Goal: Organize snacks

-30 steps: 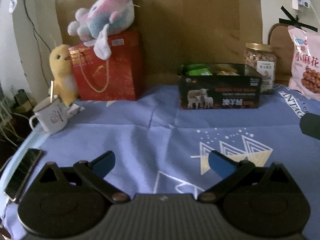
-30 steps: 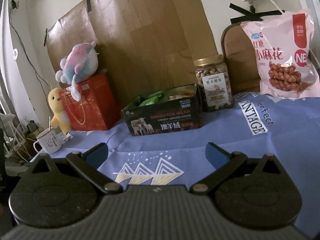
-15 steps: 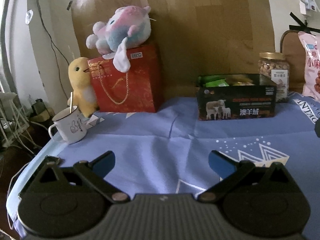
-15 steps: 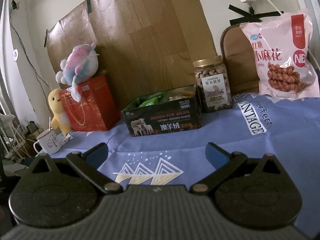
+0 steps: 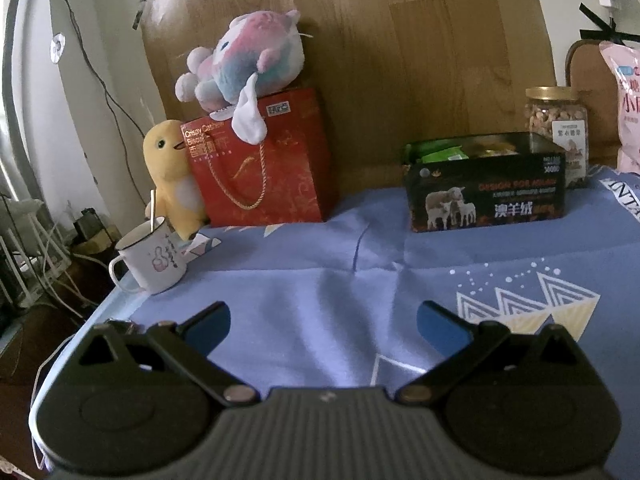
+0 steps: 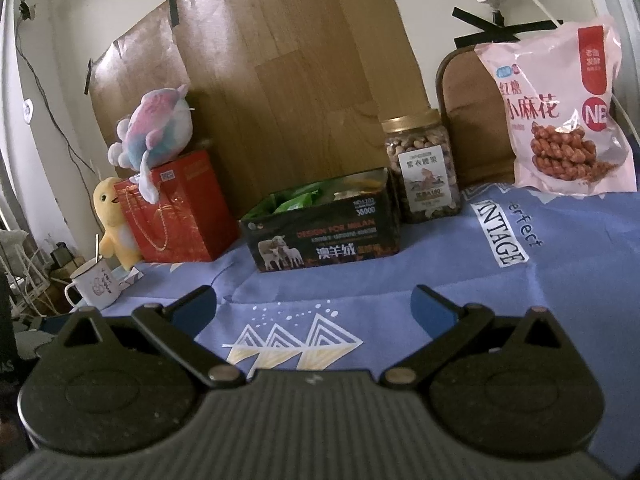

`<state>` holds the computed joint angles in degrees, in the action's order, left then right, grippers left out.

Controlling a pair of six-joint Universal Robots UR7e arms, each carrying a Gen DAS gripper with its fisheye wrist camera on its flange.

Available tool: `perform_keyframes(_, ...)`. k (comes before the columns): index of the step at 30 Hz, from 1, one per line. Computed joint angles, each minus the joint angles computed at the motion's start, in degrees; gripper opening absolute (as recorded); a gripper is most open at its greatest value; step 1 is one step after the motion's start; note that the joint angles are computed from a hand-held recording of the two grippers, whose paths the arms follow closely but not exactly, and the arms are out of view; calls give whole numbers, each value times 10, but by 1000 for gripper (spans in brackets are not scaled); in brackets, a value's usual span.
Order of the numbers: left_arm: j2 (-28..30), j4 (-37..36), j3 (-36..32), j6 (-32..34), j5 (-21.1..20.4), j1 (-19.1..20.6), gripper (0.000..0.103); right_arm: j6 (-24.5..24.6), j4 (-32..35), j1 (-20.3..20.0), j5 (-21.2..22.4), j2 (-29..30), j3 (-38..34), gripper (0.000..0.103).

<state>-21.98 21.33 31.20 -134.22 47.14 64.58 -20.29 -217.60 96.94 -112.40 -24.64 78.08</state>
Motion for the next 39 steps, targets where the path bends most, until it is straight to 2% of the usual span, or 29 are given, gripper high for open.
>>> perform_keyframes(14,44,100,-81,-29,5,2,103,6,-1,-3,-5,-1,3,103)
perform_keyframes(32,73,150,-121,-32,6,0,103,18,-3,-7,-5,-4,10,103)
perform_keyframes(39,100,193,-172,-41,6,-1,103,21,-2,-9,-4,-5,11,103)
